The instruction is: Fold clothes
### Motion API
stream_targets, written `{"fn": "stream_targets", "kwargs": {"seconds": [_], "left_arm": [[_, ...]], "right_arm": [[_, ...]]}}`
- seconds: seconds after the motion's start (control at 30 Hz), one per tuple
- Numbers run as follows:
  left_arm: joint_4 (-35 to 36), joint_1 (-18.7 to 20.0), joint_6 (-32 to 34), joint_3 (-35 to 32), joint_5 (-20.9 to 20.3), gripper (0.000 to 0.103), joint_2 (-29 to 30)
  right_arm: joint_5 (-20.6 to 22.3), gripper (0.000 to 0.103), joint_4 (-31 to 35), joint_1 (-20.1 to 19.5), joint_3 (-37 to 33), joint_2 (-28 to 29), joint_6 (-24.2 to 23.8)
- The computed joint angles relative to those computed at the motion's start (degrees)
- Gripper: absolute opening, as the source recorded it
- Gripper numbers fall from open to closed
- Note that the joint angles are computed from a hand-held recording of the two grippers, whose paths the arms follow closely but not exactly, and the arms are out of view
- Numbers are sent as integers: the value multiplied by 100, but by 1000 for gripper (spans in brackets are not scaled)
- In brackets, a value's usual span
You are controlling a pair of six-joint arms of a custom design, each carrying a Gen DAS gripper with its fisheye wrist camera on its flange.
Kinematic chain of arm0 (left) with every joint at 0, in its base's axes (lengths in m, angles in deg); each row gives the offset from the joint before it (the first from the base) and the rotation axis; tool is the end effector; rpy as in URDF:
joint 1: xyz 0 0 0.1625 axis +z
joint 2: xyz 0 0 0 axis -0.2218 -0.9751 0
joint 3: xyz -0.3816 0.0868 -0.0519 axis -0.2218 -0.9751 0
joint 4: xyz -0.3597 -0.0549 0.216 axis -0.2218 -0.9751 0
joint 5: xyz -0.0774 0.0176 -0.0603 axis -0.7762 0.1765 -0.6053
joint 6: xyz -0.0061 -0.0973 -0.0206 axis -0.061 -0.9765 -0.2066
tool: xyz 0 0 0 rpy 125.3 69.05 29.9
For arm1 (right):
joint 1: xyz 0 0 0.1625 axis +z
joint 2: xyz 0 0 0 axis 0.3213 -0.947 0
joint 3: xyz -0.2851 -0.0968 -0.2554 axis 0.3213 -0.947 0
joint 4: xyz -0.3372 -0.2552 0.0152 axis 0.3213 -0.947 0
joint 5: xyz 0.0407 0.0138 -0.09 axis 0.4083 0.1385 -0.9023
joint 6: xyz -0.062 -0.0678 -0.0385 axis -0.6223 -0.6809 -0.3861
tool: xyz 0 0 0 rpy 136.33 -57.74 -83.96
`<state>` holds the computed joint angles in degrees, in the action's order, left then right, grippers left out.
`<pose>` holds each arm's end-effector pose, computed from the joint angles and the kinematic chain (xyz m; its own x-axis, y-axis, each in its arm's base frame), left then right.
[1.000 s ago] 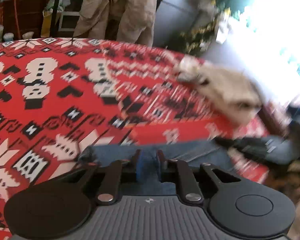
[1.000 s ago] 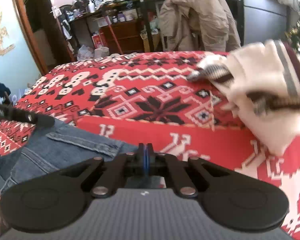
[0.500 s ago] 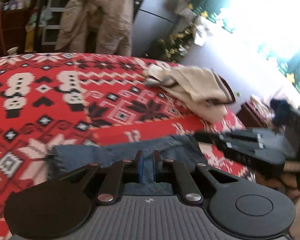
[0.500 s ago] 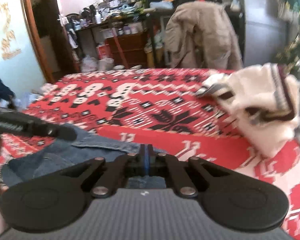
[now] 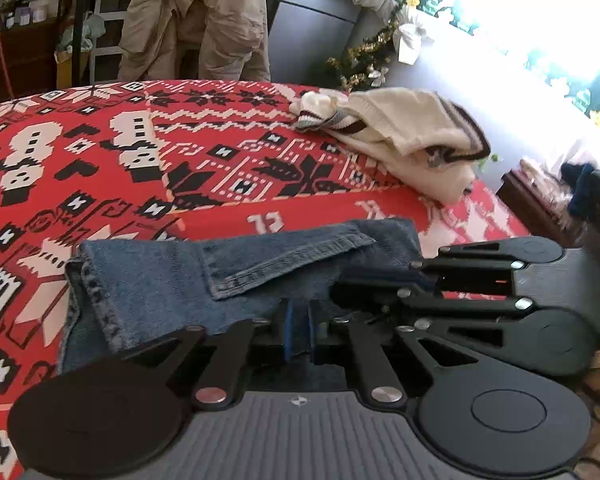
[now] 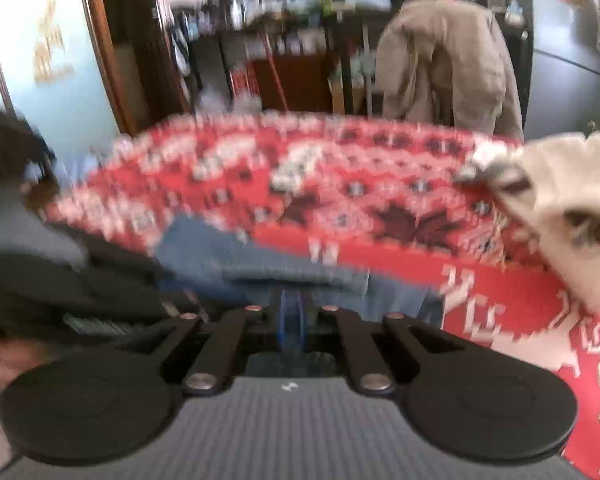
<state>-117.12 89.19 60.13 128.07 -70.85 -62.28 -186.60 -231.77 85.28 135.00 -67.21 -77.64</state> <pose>-0.0248 -0.6985 0.1925 -0.6091 0.7654 -0.2078 0.7930 0.5919 -0.1444 0.2334 -0.6081 -0.0054 -0.7753 -0.0766 0.6270 -0.5071 0.6674 -0.5454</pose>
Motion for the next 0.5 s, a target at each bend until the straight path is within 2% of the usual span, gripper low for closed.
{"fn": "stream_targets", "kwargs": {"seconds": [0.07, 0.17, 0.37, 0.47, 0.5], "left_arm": [[160, 103, 12, -112, -124, 3, 6], [534, 228, -168, -389, -348, 3, 65], [517, 219, -78, -347, -241, 3, -95], [658, 256, -152, -448, -274, 3, -137], [628, 251, -177, -446, -249, 3, -158]], "right_arm": [[187, 2, -395, -111, 216, 13, -191], [427, 0, -480, -244, 640, -283, 343], [310, 0, -668, -290, 964, -540, 613], [-44, 0, -627, -228, 996, -618, 615], [-80, 0, -616, -243, 1060, -692, 760]]}}
